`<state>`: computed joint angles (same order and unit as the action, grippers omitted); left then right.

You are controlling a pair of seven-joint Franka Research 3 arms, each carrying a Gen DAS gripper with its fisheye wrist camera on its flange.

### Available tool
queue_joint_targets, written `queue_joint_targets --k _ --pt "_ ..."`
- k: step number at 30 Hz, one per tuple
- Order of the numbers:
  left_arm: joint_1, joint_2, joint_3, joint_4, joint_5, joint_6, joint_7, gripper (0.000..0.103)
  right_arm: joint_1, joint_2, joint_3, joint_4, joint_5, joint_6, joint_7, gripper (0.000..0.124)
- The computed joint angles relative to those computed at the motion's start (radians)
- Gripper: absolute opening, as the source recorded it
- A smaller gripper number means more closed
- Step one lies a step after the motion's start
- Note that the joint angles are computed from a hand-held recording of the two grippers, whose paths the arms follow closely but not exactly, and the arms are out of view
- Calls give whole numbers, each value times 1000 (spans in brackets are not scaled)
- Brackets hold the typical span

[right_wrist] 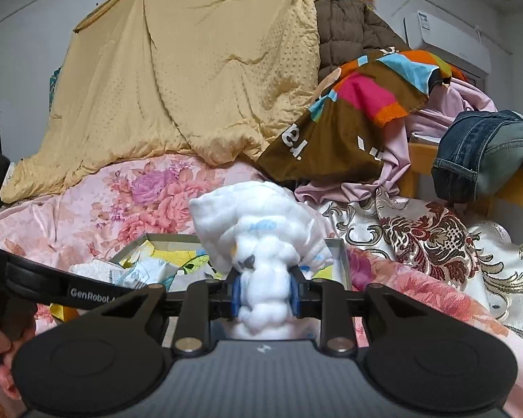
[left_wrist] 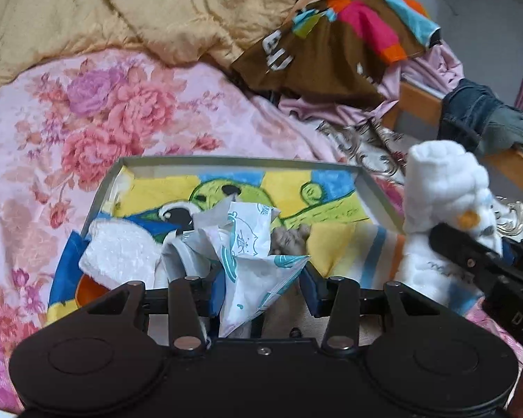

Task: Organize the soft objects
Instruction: 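Lower into the tray and open the left gripper while the right gripper releases the towel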

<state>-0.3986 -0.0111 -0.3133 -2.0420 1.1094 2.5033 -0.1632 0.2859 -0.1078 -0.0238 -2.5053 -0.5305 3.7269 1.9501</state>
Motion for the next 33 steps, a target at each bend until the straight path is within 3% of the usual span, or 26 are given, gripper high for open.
queue_joint_targets --k 6,10,12,17,22,30,33 --pt "-9 12 -2 13 -48 -22 54 48 15 12 -35 81 -161 -107 134 31" --pt "-8 11 3 9 -68 -21 45 48 19 32 -69 150 -363 -152 317 34" --pt "-6 13 5 8 -72 -16 38 49 7 41 -63 174 -419 -169 368 34" --pt "-4 22 9 14 -88 -9 49 49 -30 66 -27 211 -400 -162 356 36" --pt "-7 29 11 24 -96 -12 79 51 -74 108 -5 318 -663 -194 593 46" --pt "-7 29 16 17 -84 -4 59 55 -114 116 38 332 -690 -194 612 63" --pt "-5 25 15 10 -75 5 32 57 -125 124 40 355 -751 -186 682 69"
